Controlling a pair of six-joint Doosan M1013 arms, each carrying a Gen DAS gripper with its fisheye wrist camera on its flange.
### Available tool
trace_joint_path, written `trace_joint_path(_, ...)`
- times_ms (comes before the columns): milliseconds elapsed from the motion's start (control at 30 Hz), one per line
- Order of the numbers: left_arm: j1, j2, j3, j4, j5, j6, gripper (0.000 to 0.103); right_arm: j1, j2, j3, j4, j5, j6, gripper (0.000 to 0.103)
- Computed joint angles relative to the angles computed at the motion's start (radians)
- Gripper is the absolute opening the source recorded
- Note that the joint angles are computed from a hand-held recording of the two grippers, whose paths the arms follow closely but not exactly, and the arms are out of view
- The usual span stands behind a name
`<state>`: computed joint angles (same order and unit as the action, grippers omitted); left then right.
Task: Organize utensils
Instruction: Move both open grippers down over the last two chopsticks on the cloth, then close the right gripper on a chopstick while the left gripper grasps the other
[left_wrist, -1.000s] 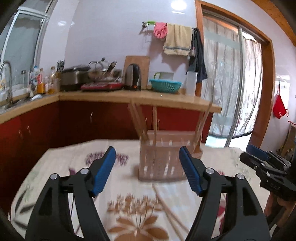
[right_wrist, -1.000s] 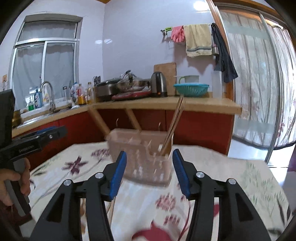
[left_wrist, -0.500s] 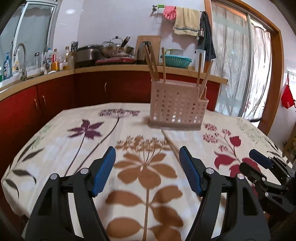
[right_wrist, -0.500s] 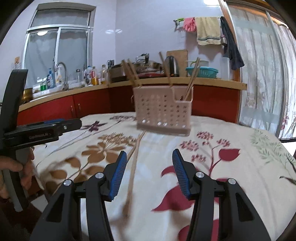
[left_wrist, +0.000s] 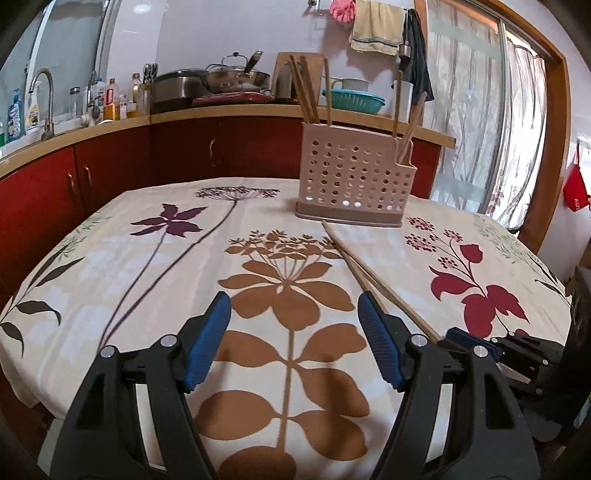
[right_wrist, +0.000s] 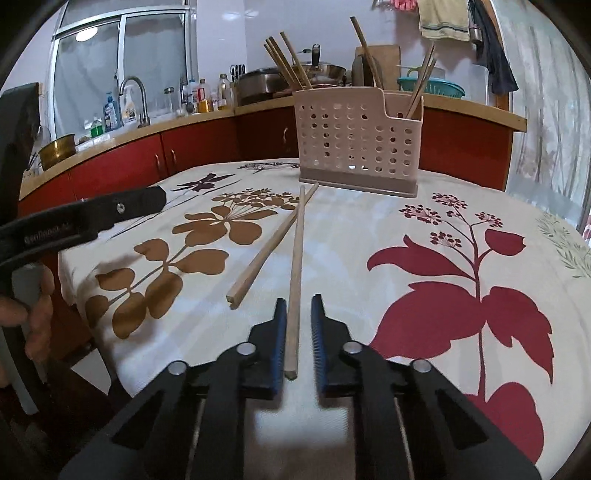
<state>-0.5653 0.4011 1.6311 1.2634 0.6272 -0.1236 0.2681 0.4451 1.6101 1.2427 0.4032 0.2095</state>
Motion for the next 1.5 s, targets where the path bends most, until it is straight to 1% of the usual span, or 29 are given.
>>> trace_joint_path(100, -0.003, 0.010, -0.012, -0.014, -0.022, 0.018, 0.070, -0.003, -0.004, 0.010, 0.053, -0.025, -0.031, 0.007)
trace_joint_path(167, -0.006, 0.019, -0.022, -0.025, -0.035, 0.039, 0.070, -0.008, -0.008, 0.018, 0.120, -0.047, -0.077, 0.007)
trace_joint_path(267, -0.010, 0.035, -0.043, -0.038, -0.060, 0.072, 0.070, -0.016, -0.009, 0.022, 0.185, -0.074, -0.124, 0.007)
trace_joint_path(367, -0.015, 0.055, -0.064, -0.056, -0.073, 0.116, 0.070, -0.024, -0.004, 0.018, 0.199, -0.089, -0.113, 0.007)
trace_joint_path(467, -0.014, 0.079, -0.090, -0.120, -0.085, 0.181, 0.069, -0.033, 0.000, 0.018, 0.221, -0.105, -0.110, 0.007)
trace_joint_path(533, -0.012, 0.091, -0.104, -0.162, -0.087, 0.218, 0.067, -0.039, 0.003, 0.014, 0.212, -0.104, -0.090, 0.007)
trace_joint_path(600, -0.008, 0.104, -0.120, -0.223, -0.082, 0.274, 0.055, -0.044, 0.006, 0.011, 0.212, -0.099, -0.082, 0.007)
trace_joint_path(667, -0.007, 0.114, -0.129, -0.262, -0.067, 0.309, 0.047, -0.046, 0.009, 0.009, 0.212, -0.096, -0.080, 0.007)
trace_joint_path(733, -0.011, 0.114, -0.127, -0.241, -0.040, 0.303, 0.041, -0.049, 0.012, 0.006, 0.213, -0.088, -0.074, 0.007)
trace_joint_path(800, -0.011, 0.111, -0.121, -0.229, -0.027, 0.286, 0.038, -0.052, 0.010, 0.011, 0.257, -0.080, -0.114, 0.007)
trace_joint_path(867, -0.010, 0.106, -0.109, -0.210, -0.032, 0.259, 0.038, -0.052, 0.010, 0.012, 0.262, -0.075, -0.121, 0.012)
trace_joint_path(933, -0.012, 0.106, -0.105, -0.190, -0.037, 0.253, 0.038, -0.054, 0.011, 0.011, 0.261, -0.069, -0.122, 0.014)
trace_joint_path(1000, -0.013, 0.106, -0.102, -0.170, -0.050, 0.241, 0.038, -0.056, 0.009, 0.015, 0.264, -0.062, -0.130, 0.014)
trace_joint_path(1133, -0.015, 0.105, -0.085, -0.089, -0.078, 0.169, 0.036, -0.061, 0.009, 0.018, 0.246, -0.051, -0.123, 0.015)
trace_joint_path(1200, -0.014, 0.103, -0.075, -0.049, -0.082, 0.133, 0.028, -0.064, 0.006, 0.024, 0.272, -0.050, -0.147, 0.015)
trace_joint_path(1267, -0.012, 0.101, -0.070, -0.037, -0.091, 0.114, 0.020, -0.065, 0.004, 0.028, 0.292, -0.050, -0.166, 0.015)
trace_joint_path(1333, -0.010, 0.100, -0.067, -0.028, -0.096, 0.106, 0.018, -0.065, 0.006, 0.025, 0.277, -0.047, -0.154, 0.015)
trace_joint_path(1400, -0.010, 0.100, -0.064, -0.017, -0.106, 0.101, 0.010, -0.065, 0.009, 0.021, 0.247, -0.038, -0.130, 0.015)
trace_joint_path(1433, -0.009, 0.099, -0.063, -0.014, -0.111, 0.101, 0.010, -0.064, 0.009, 0.020, 0.241, -0.036, -0.126, 0.015)
trace_joint_path(1500, -0.009, 0.098, -0.062, -0.015, -0.118, 0.106, 0.007, -0.064, 0.010, 0.019, 0.229, -0.031, -0.118, 0.011)
